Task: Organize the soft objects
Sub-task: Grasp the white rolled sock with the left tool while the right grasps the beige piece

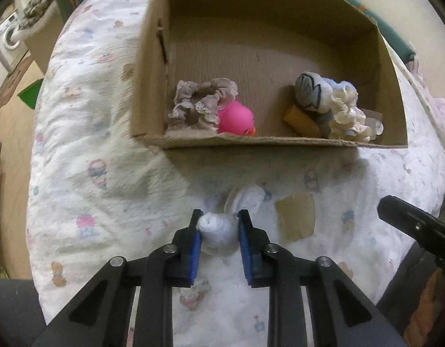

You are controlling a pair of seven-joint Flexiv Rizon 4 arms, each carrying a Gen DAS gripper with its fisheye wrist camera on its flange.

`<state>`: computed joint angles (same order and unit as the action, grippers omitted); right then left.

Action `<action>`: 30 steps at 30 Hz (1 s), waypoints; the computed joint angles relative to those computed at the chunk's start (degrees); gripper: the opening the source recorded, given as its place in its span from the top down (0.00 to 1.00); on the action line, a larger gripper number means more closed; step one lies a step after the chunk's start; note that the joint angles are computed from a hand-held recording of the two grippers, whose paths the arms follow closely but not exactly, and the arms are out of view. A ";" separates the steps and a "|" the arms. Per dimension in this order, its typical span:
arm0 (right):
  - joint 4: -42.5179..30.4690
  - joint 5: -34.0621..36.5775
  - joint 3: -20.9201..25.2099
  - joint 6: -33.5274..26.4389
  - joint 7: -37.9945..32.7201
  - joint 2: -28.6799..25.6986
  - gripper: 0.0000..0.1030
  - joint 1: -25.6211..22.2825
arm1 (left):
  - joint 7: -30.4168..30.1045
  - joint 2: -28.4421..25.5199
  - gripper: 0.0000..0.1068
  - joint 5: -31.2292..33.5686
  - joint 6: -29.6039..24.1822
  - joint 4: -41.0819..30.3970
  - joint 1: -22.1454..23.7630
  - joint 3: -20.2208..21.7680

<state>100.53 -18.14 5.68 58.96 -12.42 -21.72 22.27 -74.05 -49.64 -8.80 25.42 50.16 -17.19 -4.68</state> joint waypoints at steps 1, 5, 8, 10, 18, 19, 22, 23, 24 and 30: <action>0.27 0.02 0.03 -0.06 -0.11 0.26 0.26 -0.07 | -0.63 0.80 0.80 -0.12 -0.09 0.87 0.20 0.19; 0.28 0.85 0.44 0.71 -0.61 0.15 0.26 -0.36 | -2.56 3.36 0.80 0.45 0.80 3.29 0.81 1.05; -0.05 2.16 1.04 1.87 -1.77 -0.28 0.26 -0.67 | -3.86 5.38 0.80 1.00 2.46 5.54 1.46 1.55; -0.72 2.94 1.39 1.86 -3.06 -0.77 0.26 -0.79 | -5.09 6.11 0.80 1.10 2.97 6.29 1.92 1.75; -7.42 5.00 2.28 -4.73 -10.72 -5.01 0.26 -0.71 | -7.55 6.29 0.80 2.59 6.14 6.79 1.98 1.94; -8.39 6.00 2.71 -4.89 -11.91 -5.84 0.26 -0.88 | -7.48 6.24 0.80 2.82 6.36 6.78 1.89 1.93; -12.39 7.53 3.46 -6.88 -16.07 -8.97 0.29 -0.56 | -7.35 6.34 0.80 3.20 6.99 7.26 1.75 1.90; -13.44 7.79 3.49 -7.51 -17.11 -9.74 0.31 -0.28 | -7.43 6.34 0.80 3.51 7.37 7.34 1.58 2.03; -14.98 8.37 3.79 -8.40 -18.48 -10.87 0.38 -0.17 | -7.72 6.43 0.80 3.96 8.22 7.59 1.38 2.31; -19.10 9.39 2.75 -12.90 -21.07 -13.99 0.69 1.55 | -9.11 5.74 0.80 5.53 9.54 6.76 0.81 3.06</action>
